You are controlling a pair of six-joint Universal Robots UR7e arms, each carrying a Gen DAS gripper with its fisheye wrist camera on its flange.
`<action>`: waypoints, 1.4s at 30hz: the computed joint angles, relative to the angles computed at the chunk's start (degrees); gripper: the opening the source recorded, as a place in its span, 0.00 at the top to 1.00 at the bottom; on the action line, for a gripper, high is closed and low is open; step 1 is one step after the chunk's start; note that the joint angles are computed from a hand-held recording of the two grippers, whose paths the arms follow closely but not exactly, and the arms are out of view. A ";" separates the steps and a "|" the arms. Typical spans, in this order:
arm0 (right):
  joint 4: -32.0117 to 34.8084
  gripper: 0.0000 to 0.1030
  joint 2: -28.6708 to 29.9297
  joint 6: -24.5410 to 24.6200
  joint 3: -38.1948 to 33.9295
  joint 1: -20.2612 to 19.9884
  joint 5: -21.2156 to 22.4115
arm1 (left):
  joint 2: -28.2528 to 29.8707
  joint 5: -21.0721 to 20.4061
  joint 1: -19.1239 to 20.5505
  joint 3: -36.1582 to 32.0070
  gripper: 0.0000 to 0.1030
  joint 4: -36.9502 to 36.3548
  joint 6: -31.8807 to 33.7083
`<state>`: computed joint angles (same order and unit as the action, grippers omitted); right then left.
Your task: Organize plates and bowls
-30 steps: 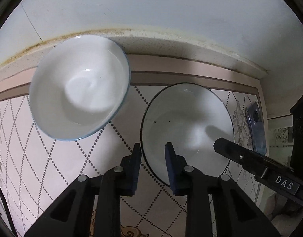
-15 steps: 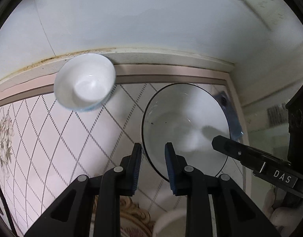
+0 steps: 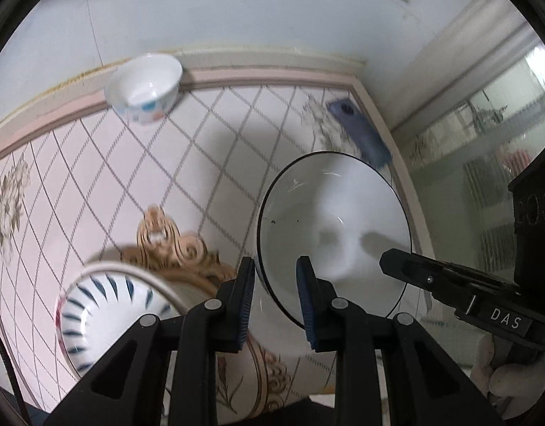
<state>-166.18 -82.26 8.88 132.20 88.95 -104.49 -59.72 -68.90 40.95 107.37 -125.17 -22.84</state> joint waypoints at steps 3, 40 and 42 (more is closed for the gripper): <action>-1.62 0.82 -1.35 0.58 3.60 -0.92 0.25 | -0.20 0.05 -0.45 1.94 0.79 0.21 -0.25; -9.26 0.81 3.81 -0.90 10.16 -6.47 0.97 | 3.09 4.22 -1.30 6.09 0.79 2.91 -1.43; -8.93 0.81 3.54 -1.17 10.22 -6.61 1.04 | 3.16 4.48 -1.40 6.15 0.79 2.94 -1.38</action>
<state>-175.12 -78.72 7.71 142.41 82.33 -103.45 -56.56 -64.42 39.56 113.51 -122.23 -24.23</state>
